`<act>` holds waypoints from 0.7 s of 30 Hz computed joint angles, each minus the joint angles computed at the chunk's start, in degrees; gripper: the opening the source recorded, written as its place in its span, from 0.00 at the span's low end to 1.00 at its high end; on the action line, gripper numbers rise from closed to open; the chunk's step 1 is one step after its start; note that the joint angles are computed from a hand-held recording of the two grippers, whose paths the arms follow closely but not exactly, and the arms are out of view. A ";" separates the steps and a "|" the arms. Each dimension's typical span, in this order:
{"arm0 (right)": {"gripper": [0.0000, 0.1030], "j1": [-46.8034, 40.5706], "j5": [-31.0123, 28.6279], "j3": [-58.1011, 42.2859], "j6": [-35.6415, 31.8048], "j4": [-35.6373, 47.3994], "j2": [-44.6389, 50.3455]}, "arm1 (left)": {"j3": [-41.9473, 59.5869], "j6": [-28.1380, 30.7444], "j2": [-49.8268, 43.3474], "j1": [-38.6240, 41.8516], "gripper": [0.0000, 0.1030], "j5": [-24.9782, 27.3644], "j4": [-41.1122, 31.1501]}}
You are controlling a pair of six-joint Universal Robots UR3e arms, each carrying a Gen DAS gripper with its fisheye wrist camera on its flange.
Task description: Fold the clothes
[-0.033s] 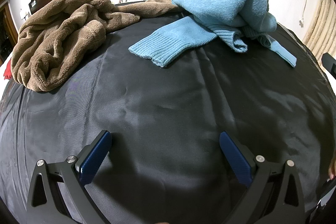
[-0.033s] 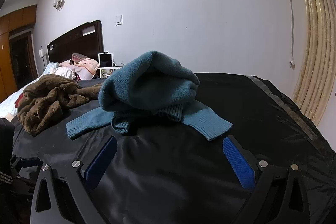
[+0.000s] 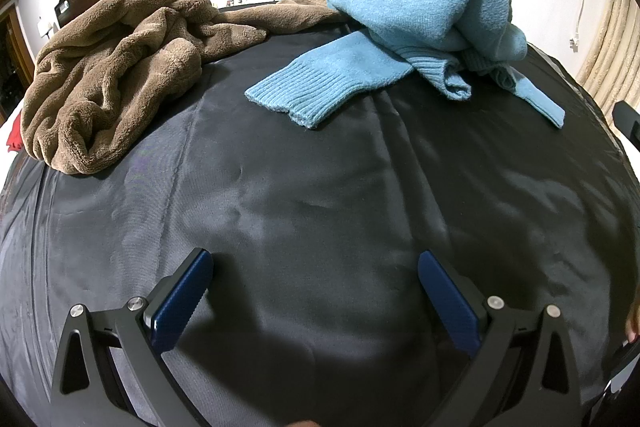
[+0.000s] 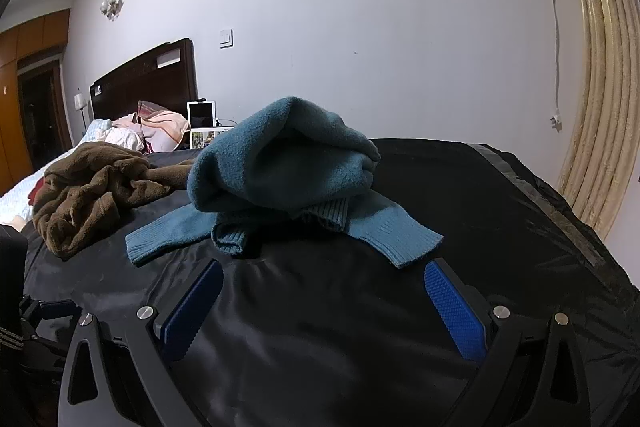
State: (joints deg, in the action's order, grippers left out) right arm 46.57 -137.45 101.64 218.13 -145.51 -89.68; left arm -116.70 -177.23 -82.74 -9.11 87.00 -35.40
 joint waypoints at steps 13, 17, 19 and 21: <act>0.99 0.88 -0.85 0.03 0.06 -0.47 0.92 | -0.58 -0.09 0.60 0.39 0.99 -0.35 0.01; 0.99 1.14 -1.33 -0.82 1.12 0.88 1.36 | -1.27 -0.48 1.31 1.51 1.00 -1.43 0.33; 0.99 1.46 -1.86 -1.47 1.91 2.03 1.52 | -1.73 -0.99 1.87 2.26 1.00 -1.95 0.59; 0.99 1.82 -2.50 -1.83 2.43 2.73 1.60 | -2.02 -1.69 2.20 2.49 1.00 -1.66 0.93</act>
